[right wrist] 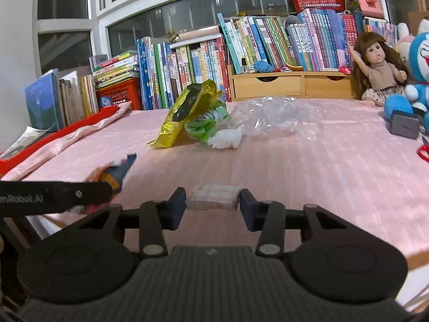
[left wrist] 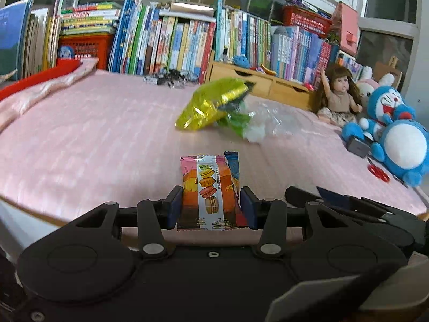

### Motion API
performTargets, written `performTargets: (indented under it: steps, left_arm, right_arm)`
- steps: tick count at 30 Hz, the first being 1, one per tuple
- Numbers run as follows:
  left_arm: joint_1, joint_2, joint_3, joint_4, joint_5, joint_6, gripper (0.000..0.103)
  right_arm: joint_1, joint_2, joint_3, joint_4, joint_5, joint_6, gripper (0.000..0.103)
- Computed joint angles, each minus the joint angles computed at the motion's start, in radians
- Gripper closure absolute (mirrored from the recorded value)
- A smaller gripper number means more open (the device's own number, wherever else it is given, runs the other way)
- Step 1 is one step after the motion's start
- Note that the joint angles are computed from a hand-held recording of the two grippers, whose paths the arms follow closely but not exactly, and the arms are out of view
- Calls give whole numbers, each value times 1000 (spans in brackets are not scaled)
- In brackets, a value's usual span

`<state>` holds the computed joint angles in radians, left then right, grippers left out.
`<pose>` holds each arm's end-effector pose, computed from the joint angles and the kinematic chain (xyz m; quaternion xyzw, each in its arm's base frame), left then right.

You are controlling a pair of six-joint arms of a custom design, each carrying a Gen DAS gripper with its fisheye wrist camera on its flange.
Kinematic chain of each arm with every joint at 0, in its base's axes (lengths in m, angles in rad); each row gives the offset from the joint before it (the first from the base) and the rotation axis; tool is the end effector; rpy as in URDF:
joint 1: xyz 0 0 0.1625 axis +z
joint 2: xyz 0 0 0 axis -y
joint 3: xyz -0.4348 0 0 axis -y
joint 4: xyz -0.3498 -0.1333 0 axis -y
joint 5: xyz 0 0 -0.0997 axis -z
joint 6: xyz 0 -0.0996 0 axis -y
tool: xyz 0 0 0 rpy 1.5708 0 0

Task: Collect trash
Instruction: 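Lower both held packets past the table edge into the bin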

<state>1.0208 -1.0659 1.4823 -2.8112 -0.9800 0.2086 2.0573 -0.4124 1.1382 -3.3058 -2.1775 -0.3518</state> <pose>-0.1833 -0.6602 0.4185 0.2163 0.8575 -0.4228 0.1978 0.4334 -0.6558 0.1454 0.2081 -0.8219 0.4779 0.2298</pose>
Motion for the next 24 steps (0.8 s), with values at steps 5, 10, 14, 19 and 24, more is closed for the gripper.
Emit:
performTargets:
  steps: [5, 10, 14, 19, 24]
  left_arm:
    - [-9, -68, 72, 66, -14, -22, 59]
    - [-15, -115, 119, 154, -2, -42, 59]
    - [-11, -145, 146, 251, 2, -86, 59]
    - [1, -164, 169, 357, 2, -140, 60]
    - [16, -170, 176, 479, -2, -195, 60]
  right_arm:
    - [13, -71, 151, -50, 21, 46, 54]
    - [20, -119, 255, -34, 21, 87, 54]
    - [18, -141, 319, 16, 6, 127, 54]
    - [10, -162, 379, 81, -8, 206, 54]
    - [9, -176, 423, 153, -25, 247, 53]
